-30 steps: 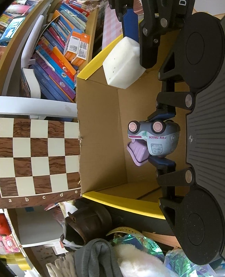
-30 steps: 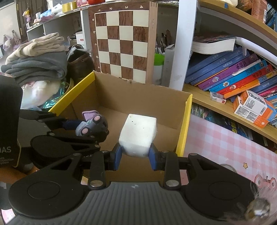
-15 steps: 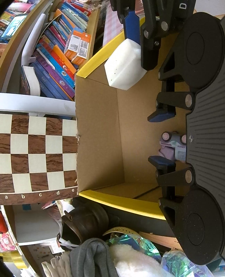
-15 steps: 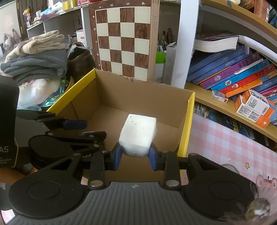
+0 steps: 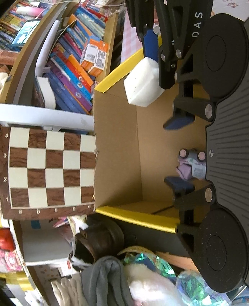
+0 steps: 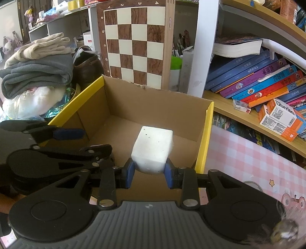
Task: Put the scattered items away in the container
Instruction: 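Open the left tool to drop the toy truck into the yellow box, then lower the white foam cube into the yellow box and open the right tool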
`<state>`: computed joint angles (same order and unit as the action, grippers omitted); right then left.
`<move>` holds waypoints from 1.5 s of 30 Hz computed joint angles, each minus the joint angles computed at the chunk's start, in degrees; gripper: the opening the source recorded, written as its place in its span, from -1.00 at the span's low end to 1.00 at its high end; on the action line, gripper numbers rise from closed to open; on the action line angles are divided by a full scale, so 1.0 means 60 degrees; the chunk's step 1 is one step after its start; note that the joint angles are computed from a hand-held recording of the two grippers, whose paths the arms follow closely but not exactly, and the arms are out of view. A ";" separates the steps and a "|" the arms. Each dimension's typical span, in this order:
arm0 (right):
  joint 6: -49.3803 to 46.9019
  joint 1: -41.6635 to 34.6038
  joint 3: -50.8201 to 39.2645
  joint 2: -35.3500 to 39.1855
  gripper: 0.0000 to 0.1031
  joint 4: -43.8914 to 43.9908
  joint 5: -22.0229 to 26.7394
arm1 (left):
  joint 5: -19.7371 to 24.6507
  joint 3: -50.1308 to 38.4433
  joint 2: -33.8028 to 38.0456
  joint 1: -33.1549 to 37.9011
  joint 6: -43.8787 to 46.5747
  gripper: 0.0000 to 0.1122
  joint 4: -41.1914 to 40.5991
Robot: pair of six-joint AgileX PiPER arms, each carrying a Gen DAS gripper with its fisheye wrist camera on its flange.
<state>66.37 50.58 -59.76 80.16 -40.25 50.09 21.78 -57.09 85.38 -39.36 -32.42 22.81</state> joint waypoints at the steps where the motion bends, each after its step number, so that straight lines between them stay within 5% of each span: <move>1: 0.0000 0.0000 0.0000 0.0000 -0.40 0.0000 0.0000 | 0.0091 0.0021 -0.0051 -0.0016 -0.0287 0.24 0.0234; 12: -0.0099 -0.0037 -0.0088 0.0037 -0.40 0.0031 -0.0001 | 0.0550 0.0311 -0.0912 -0.0139 -0.1250 0.46 0.0837; 28: -0.0799 -0.0330 -0.0270 0.0342 -0.39 0.0276 -0.0137 | 0.0899 0.0546 -0.1685 -0.0682 -0.1824 0.48 0.1686; 45: -0.3967 -0.1987 -0.1212 0.1453 -0.39 0.2462 -0.1041 | 0.1159 0.0644 -0.1973 -0.0746 -0.1855 0.50 0.1912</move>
<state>42.57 38.65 -67.03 88.88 -25.47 43.85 28.73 -53.23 73.55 -43.83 -43.55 34.28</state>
